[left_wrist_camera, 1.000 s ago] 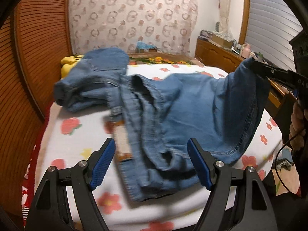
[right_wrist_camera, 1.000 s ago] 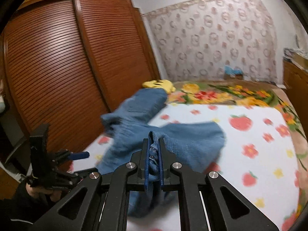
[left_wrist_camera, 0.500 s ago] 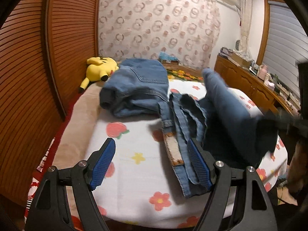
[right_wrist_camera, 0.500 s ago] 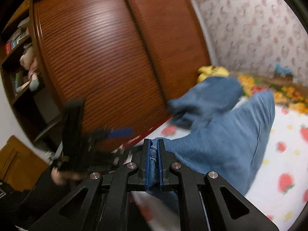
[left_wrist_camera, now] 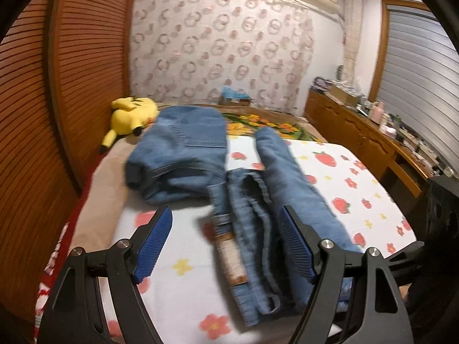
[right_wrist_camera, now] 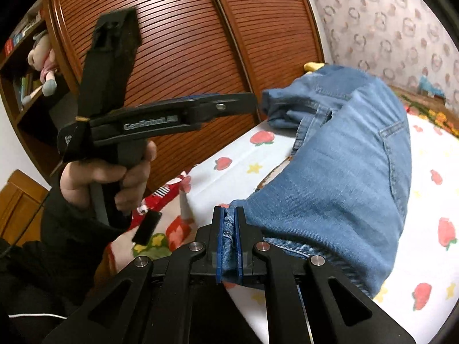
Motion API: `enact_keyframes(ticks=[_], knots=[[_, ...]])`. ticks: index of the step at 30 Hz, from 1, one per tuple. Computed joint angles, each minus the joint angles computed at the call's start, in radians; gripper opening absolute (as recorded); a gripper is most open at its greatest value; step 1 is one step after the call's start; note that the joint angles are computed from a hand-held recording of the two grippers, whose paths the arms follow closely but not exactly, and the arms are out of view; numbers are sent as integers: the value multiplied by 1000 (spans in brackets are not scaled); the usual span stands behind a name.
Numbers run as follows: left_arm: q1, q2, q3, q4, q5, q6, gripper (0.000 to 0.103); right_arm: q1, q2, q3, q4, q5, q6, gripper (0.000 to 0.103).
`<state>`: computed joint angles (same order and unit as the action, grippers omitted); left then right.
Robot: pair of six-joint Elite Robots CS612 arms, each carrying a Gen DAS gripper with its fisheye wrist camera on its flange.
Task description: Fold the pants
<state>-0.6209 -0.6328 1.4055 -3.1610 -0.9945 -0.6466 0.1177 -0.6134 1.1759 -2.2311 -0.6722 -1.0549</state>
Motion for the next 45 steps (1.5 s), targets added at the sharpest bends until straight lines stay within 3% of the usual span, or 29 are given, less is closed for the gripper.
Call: enact_keyframes(ticks=[4,7,9,12,14,16,25,32,37,43,45], knots=[[19,37,-74,-12,-125,69,67,-3,-28,72,-86,-7,11,7],[37,76,-158,60,-237,104,55,-6,-30,91,-112,-13,6,7],[44,98,-206,125,-285,114,53,-3,-35,103,-136,-17,15,7],[42,122,-256,221,-291,130,34,-6,-46,121,-166,-21,35,16],[37,123,-258,238,-271,137,14,-11,-61,146,-207,-35,50,24],[33,114,-235,201,-264,146,10,-16,-72,167,-241,-40,60,30],[7,40,-79,27,-179,108,8,-50,-120,262,-442,-57,162,36],[7,47,-38,81,-146,12,8,-27,-99,262,-604,-113,294,43],[13,56,-28,78,-167,-18,8,3,-58,206,-588,-156,342,47],[17,57,-28,77,-174,-18,11,18,-22,137,-500,-192,338,51],[16,55,-26,81,-171,-23,15,19,-16,118,-462,-200,324,58]])
